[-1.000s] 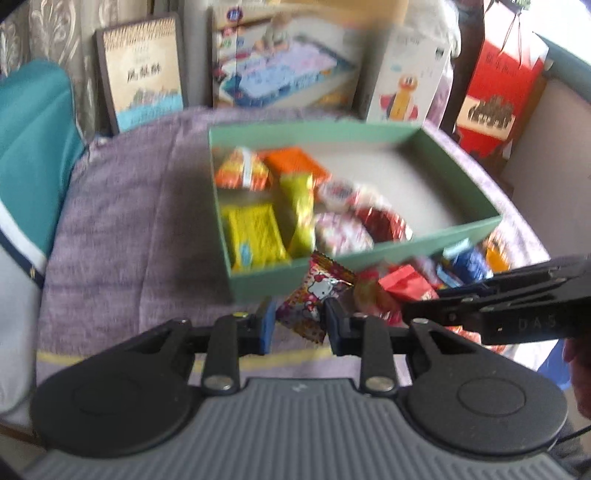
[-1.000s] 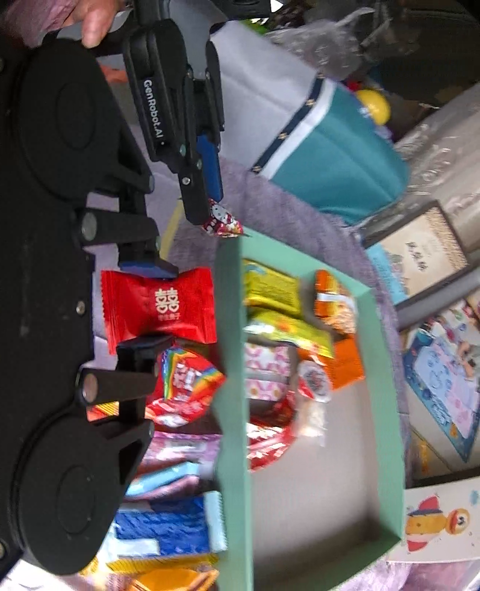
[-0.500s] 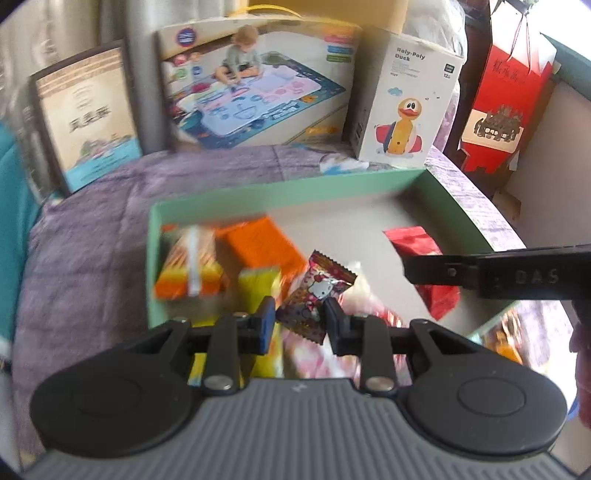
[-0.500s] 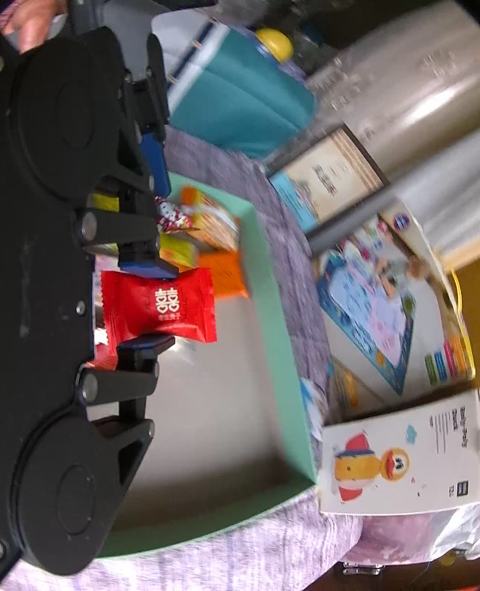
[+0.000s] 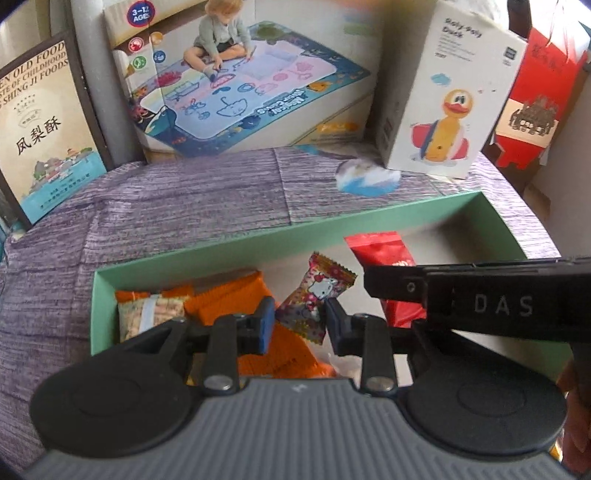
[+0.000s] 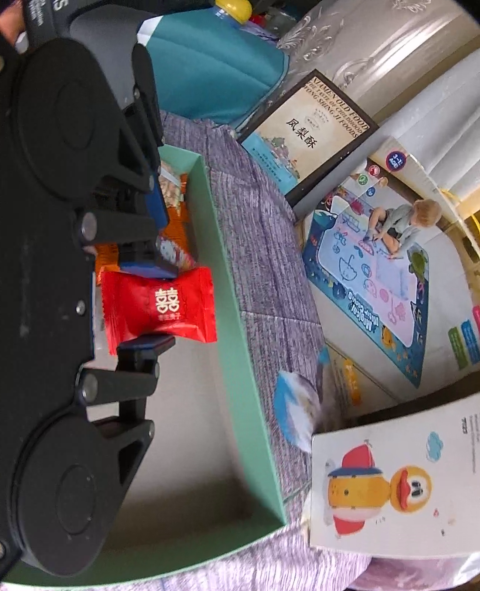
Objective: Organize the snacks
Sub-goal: 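Carry both candies into the green tray and open both tools, then move the left tool to the blue packet while the right tool reaches the yellow WINSUN pack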
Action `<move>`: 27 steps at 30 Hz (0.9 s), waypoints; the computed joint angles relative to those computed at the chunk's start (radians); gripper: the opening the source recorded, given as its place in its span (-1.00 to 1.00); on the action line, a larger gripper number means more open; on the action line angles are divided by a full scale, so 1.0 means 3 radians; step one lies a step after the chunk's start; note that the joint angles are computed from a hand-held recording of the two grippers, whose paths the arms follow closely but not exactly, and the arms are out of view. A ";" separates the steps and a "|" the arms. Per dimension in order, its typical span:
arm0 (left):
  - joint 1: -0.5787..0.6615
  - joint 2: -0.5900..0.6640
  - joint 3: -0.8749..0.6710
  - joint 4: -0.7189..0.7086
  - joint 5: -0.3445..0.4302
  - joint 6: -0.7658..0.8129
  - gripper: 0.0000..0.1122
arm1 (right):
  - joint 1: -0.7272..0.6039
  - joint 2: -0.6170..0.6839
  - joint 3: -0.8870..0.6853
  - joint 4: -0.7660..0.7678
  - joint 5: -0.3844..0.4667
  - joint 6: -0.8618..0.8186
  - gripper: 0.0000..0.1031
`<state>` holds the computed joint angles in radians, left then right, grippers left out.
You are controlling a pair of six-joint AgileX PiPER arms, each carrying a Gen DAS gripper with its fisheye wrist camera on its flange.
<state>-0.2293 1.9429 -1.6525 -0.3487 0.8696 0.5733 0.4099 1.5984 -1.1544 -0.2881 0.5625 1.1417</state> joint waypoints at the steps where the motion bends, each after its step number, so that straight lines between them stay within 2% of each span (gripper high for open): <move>1: -0.0017 0.0015 -0.0007 0.0051 -0.0046 -0.0057 -0.08 | -0.0014 0.0019 -0.0026 0.0021 -0.0009 -0.0013 -0.16; 2: -0.0036 0.0011 0.0007 0.0129 -0.0099 -0.0130 0.17 | -0.0043 0.0040 -0.0040 0.0082 -0.0042 -0.0061 0.01; 3: -0.0054 -0.0013 0.0062 0.0211 -0.0195 -0.0201 0.61 | -0.0055 0.0046 -0.0039 0.0101 -0.0068 -0.0054 0.41; 4: -0.0065 -0.0055 0.0143 0.0277 -0.0314 -0.0250 0.78 | -0.0050 0.0030 -0.0025 0.0039 -0.0074 0.0005 0.63; 6: -0.0056 -0.0103 0.0213 0.0309 -0.0376 -0.0249 0.78 | 0.0008 -0.0018 0.0014 -0.0188 -0.0066 0.0196 0.66; 9: -0.0025 -0.0127 0.0200 0.0307 -0.0288 -0.0255 0.79 | 0.0023 -0.0094 0.0068 -0.0184 -0.0042 0.0224 0.79; 15: 0.0001 -0.0359 0.0391 0.0299 -0.0229 -0.0273 0.83 | 0.0216 -0.0275 0.0118 -0.0420 0.0189 0.0498 0.96; 22: 0.0007 -0.0760 0.0692 0.0248 -0.0132 -0.0232 0.83 | 0.0573 -0.0554 0.0131 -0.0710 0.0610 0.0808 1.00; 27: 0.0020 -0.1175 0.1018 0.0142 -0.0024 -0.0114 0.83 | 0.0959 -0.0904 0.0230 -0.0940 0.1036 0.1101 1.00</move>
